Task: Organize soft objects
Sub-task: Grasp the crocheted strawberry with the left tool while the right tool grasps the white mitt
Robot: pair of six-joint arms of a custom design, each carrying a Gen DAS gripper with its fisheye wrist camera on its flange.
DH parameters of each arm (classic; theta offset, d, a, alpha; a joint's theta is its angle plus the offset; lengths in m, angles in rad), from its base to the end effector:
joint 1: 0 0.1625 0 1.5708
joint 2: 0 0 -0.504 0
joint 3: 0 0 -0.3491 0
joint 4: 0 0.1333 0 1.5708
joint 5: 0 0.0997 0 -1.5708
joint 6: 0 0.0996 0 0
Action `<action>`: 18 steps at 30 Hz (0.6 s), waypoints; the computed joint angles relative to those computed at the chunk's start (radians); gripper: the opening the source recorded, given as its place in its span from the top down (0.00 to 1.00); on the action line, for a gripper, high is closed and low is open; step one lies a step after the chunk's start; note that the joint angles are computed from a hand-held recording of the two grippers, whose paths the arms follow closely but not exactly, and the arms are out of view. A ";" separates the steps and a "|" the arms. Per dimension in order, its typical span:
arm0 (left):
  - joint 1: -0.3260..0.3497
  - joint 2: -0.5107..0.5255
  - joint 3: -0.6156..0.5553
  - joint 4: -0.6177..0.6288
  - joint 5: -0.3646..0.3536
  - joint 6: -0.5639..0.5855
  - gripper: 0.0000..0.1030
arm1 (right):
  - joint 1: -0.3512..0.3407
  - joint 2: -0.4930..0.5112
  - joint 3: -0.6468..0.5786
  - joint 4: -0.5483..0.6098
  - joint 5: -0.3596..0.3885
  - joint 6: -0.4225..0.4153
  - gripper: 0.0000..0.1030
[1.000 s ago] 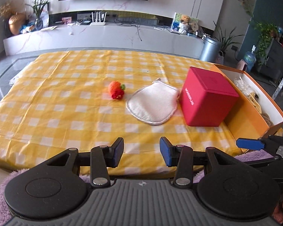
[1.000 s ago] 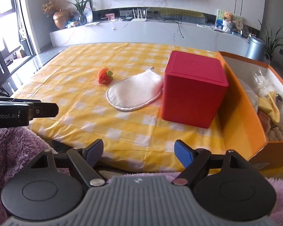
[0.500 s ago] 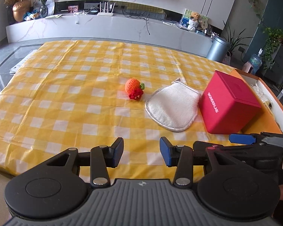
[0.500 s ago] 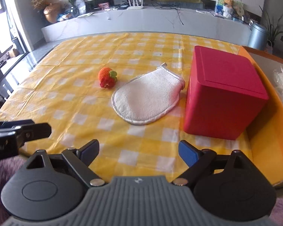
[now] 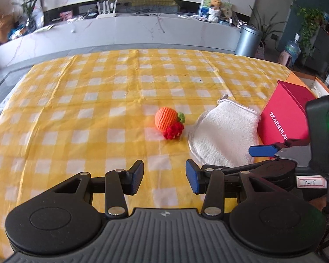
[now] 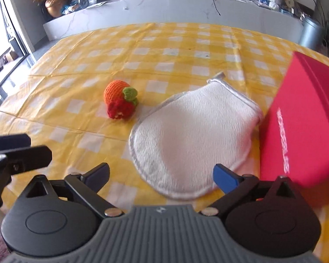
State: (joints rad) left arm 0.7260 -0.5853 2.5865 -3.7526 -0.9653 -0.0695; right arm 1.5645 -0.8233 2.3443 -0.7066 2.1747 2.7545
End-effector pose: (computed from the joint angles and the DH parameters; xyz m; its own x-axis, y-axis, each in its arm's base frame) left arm -0.1635 -0.3992 0.0610 -0.6719 0.5003 -0.5461 0.6907 0.6895 -0.2181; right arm 0.0746 -0.3442 0.0554 -0.7617 0.0911 0.6415 -0.3056 0.8226 -0.4796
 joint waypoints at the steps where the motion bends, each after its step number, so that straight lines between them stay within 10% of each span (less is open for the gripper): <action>1: 0.009 0.008 -0.017 -0.005 -0.003 0.033 0.49 | -0.005 0.004 -0.013 0.007 0.003 -0.010 0.09; 11: 0.071 0.061 -0.114 0.023 -0.027 0.129 0.44 | -0.057 0.015 -0.023 -0.070 -0.031 -0.191 0.19; 18: 0.082 0.083 -0.147 0.028 -0.011 0.137 0.33 | -0.079 -0.017 0.019 -0.144 -0.041 -0.240 0.65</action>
State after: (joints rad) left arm 0.8079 -0.5022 2.4394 -3.7246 -0.9762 0.0674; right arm 1.4857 -0.8399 2.3629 -0.8510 2.1332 2.5141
